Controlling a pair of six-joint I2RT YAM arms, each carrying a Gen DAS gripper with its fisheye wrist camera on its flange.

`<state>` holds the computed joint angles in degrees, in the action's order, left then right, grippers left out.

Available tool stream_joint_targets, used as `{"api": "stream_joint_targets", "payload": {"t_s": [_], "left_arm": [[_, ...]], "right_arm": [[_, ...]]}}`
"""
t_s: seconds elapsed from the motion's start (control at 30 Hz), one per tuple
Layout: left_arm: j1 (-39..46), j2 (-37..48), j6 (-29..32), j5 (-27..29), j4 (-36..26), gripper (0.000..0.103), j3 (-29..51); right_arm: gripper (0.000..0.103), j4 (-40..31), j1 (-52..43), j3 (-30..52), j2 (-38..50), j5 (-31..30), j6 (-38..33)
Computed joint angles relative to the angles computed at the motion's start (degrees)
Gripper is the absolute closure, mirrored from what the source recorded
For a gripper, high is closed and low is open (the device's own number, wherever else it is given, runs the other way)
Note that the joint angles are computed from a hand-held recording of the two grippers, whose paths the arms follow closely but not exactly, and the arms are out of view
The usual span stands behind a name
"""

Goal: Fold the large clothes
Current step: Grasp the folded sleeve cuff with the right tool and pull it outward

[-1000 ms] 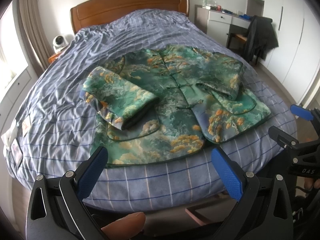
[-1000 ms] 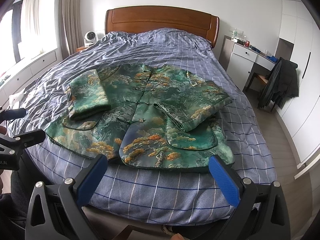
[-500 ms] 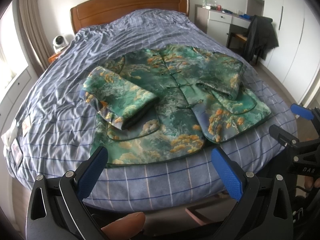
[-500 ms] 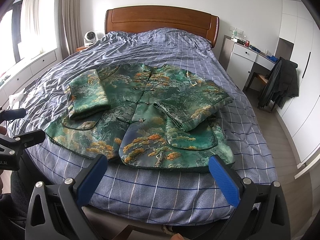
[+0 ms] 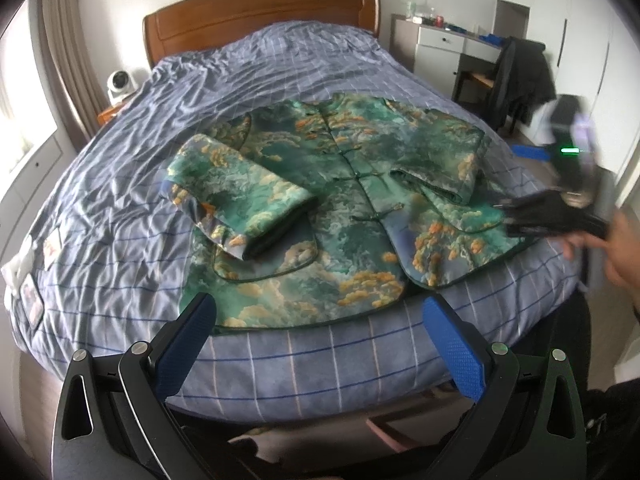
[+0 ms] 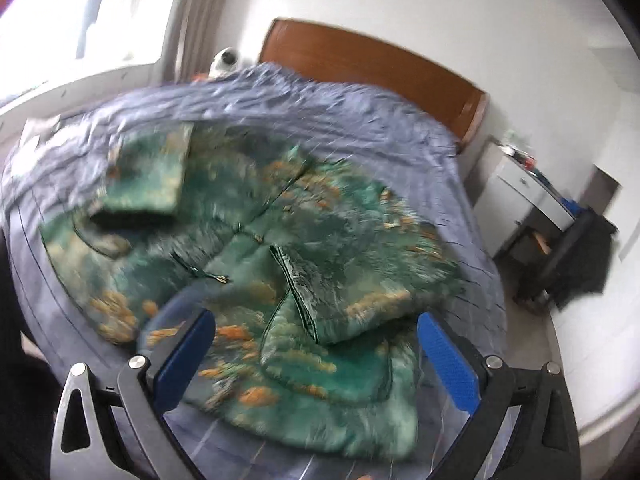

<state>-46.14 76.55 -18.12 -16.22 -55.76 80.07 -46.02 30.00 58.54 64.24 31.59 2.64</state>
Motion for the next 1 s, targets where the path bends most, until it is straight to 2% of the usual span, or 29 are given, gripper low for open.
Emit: {"api": "stream_joint_targets", "payload": {"t_s": [0.1,0.27,0.33,0.37,0.4,0.43,0.47,0.57,0.8,1.0], "left_arm": [[-0.24,-0.1,-0.34,-1.22,-0.79,0.0,0.53],[0.03,-0.55,-0.93,-2.15,-1.78,0.0,0.62],[0.31,-0.81,-1.16,-2.52,-1.98,0.0,0.38],[0.47,-0.96,-1.28,-2.62,-2.02,0.0,0.17],[0.8,-1.08,-1.42,-2.59,-2.07,0.0,-0.04],[1.42,-0.97,-1.52,-2.12,-2.07,0.0,-0.19],[2.01,-0.75,-1.52,-1.46,-2.01,0.0,-0.21],[2.97,0.25,-1.38,0.65,-1.67,0.001,-0.11],[0.53,0.95,-0.46,-0.54,-1.43,0.001,0.68],[0.32,1.02,-0.87,-1.03,-1.64,0.0,0.96]], "right_arm": [[0.0,6.72,-7.08,-0.45,8.2,-5.15,-8.1],[0.001,16.25,-13.82,-0.42,21.03,-8.29,-17.39],[0.007,16.96,-16.46,0.9,25.26,-10.05,-18.26],[0.033,17.11,-17.91,1.38,26.11,-11.71,-17.43],[0.069,16.38,-19.34,2.13,26.14,-13.43,-15.56],[0.081,15.17,-20.67,2.8,25.53,-15.08,-13.64],[0.087,14.72,-21.3,2.96,24.63,-15.21,-12.18],[0.091,14.86,-22.61,2.37,18.78,-14.04,-9.86],[0.091,12.75,-34.36,7.38,8.04,-15.25,-8.61],[0.091,11.13,-51.19,14.24,9.57,-21.35,-8.96]]}}
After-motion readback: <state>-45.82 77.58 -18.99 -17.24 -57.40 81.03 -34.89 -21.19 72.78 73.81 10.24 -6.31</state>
